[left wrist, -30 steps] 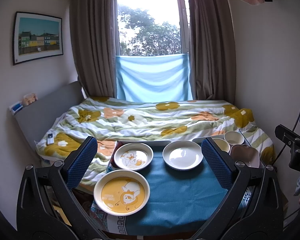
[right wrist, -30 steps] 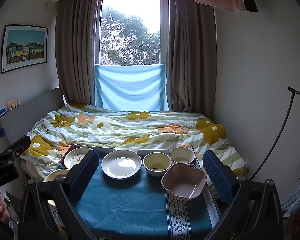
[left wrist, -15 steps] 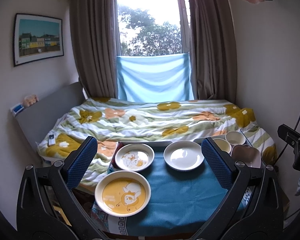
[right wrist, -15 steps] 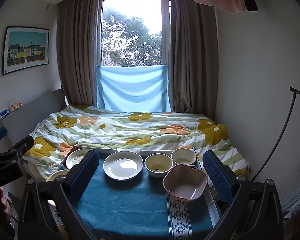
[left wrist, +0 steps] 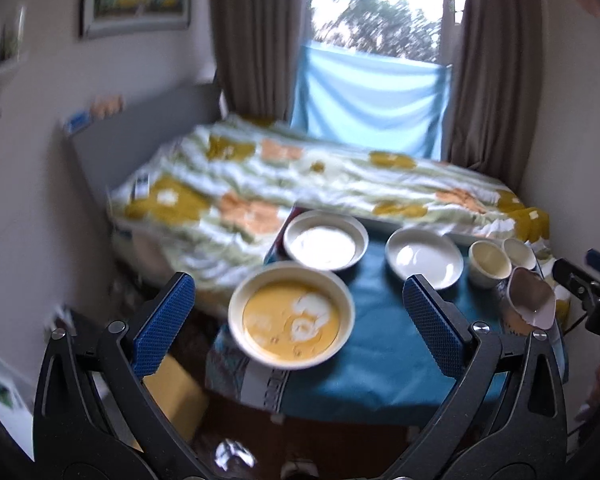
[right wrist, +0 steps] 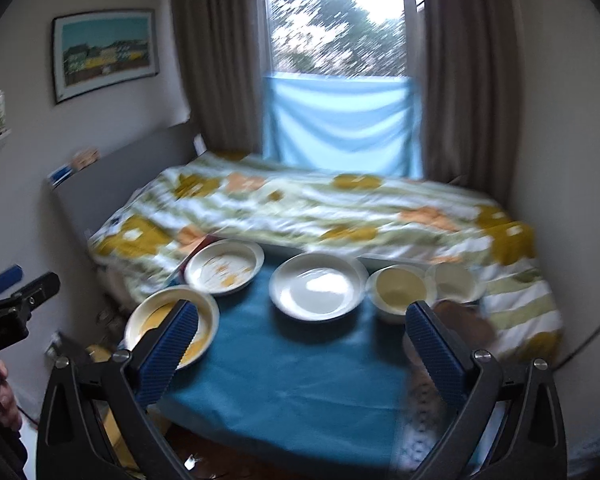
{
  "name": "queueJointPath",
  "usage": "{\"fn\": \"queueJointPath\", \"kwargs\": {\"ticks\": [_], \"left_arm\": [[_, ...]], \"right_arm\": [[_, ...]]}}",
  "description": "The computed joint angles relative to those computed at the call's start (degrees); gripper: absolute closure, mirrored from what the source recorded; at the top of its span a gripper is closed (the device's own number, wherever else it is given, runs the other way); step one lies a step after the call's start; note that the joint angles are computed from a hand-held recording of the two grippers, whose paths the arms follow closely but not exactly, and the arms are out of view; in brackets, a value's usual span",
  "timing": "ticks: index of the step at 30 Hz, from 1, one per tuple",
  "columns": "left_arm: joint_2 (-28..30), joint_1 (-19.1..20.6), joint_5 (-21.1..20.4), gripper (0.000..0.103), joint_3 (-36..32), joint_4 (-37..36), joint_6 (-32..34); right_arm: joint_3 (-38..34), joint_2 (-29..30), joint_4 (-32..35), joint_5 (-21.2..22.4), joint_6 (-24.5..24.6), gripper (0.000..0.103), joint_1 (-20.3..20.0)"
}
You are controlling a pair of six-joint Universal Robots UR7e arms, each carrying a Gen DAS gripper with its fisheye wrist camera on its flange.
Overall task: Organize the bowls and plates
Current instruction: 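Reach the right gripper to the rim of the large yellow duck plate and close, then lift the yellow duck plate with the right gripper and carry it toward the mauve bowl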
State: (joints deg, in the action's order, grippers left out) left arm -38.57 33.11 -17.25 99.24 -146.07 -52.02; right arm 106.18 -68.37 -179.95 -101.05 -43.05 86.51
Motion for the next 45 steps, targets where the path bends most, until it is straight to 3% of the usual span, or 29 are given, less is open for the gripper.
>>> {"fn": "queueJointPath", "kwargs": {"ticks": [6, 10, 15, 22, 25, 27, 31, 33, 37, 39, 45], "left_arm": [[-3.8, 7.2, -8.5, 0.000, 5.3, -4.4, -0.9], [-4.2, 13.3, -17.3, 0.003, 6.8, -10.5, 1.8], [-3.2, 20.2, -27.3, 0.029, 5.3, -14.0, 3.3], [-0.6, 26.3, -35.6, 0.038, 0.5, -12.8, 7.4], [0.1, 27.8, -37.2, 0.042, -1.3, -11.9, 8.8], [0.7, 28.7, -38.1, 0.053, -2.8, -11.0, 9.9], [2.0, 30.3, -39.6, 0.062, -5.6, -9.0, 11.0], [2.5, 31.0, -40.5, 0.073, -6.3, -9.1, 11.8], [2.5, 31.2, -39.9, 0.083, -6.7, -8.0, 12.1], [2.3, 31.3, -39.6, 0.089, -6.4, -8.0, 12.1], [3.1, 30.0, -35.6, 0.088, -7.4, -5.4, 14.0]], "right_arm": [[-8.7, 8.9, 11.7, -0.2, 1.4, 0.000, 0.3], [-15.9, 16.1, 20.0, -2.2, 1.6, 0.005, 0.5], [-25.2, 24.7, 30.5, -5.3, 3.4, 0.025, 0.3], [-35.7, 32.9, 40.8, -8.2, 6.6, 0.035, -0.1], [-38.8, 35.0, 43.3, -8.0, 7.7, 0.040, -0.2], [-41.0, 36.4, 45.1, -7.9, 7.9, 0.047, -0.5], [-43.7, 38.2, 48.3, -7.5, 8.4, 0.056, -0.7], [-44.8, 38.8, 49.6, -7.3, 8.5, 0.067, -0.8], [-46.4, 39.5, 52.1, -6.0, 8.5, 0.084, -0.8], [-46.3, 39.6, 52.4, -6.5, 8.3, 0.087, -0.8], [-44.3, 38.9, 49.8, -8.0, 6.5, 0.087, -0.5]]}}
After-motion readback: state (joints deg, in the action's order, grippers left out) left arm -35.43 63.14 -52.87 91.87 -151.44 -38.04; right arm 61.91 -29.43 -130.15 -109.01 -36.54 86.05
